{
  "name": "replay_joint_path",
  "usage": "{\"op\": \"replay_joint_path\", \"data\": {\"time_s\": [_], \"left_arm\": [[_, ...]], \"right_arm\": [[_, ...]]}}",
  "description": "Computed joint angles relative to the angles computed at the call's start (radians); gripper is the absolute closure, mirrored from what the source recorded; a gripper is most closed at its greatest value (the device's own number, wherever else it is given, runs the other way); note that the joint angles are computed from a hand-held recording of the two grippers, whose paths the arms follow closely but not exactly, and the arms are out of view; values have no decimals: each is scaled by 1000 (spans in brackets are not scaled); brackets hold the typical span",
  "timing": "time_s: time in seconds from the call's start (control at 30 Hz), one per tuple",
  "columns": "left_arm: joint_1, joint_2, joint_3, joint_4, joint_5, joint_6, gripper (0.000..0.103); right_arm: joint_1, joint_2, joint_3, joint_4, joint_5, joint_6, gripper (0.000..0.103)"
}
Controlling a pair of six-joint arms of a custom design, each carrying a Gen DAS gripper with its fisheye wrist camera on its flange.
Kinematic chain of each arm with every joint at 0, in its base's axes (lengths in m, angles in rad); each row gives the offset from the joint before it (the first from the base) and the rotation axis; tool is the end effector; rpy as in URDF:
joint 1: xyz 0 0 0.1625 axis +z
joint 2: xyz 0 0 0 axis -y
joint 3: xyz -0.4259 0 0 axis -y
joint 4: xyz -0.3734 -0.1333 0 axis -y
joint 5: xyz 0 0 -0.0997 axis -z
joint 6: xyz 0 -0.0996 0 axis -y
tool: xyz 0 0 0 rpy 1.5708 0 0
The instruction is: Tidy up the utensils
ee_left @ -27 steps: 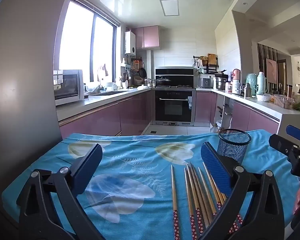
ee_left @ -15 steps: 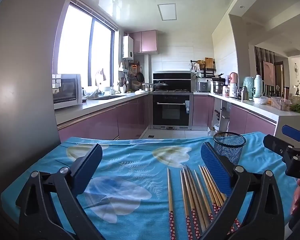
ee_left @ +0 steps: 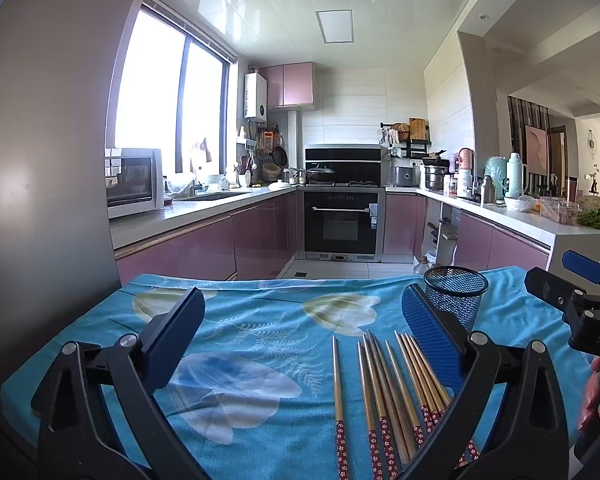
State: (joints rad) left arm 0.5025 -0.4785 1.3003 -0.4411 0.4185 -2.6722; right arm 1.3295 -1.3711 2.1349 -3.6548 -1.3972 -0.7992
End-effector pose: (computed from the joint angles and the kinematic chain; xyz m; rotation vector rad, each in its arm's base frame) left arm -0.4466 -0.5014 -0.0225 0.7017 1.8957 -1.5514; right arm 0.0329 -0.4962 0.3939 0.7313 -2.0260 1.5405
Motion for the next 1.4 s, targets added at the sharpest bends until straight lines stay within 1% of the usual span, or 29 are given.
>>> {"op": "replay_joint_path", "data": {"time_s": [0.77,1.4], "left_arm": [[-7,-3,15,-18,8,8,6],[-14,-2,16,-17,2,6,6]], "right_arm": [[-5,-2,8,-10,9,2,7],[-11,-5,9,5,15,10,7]]}}
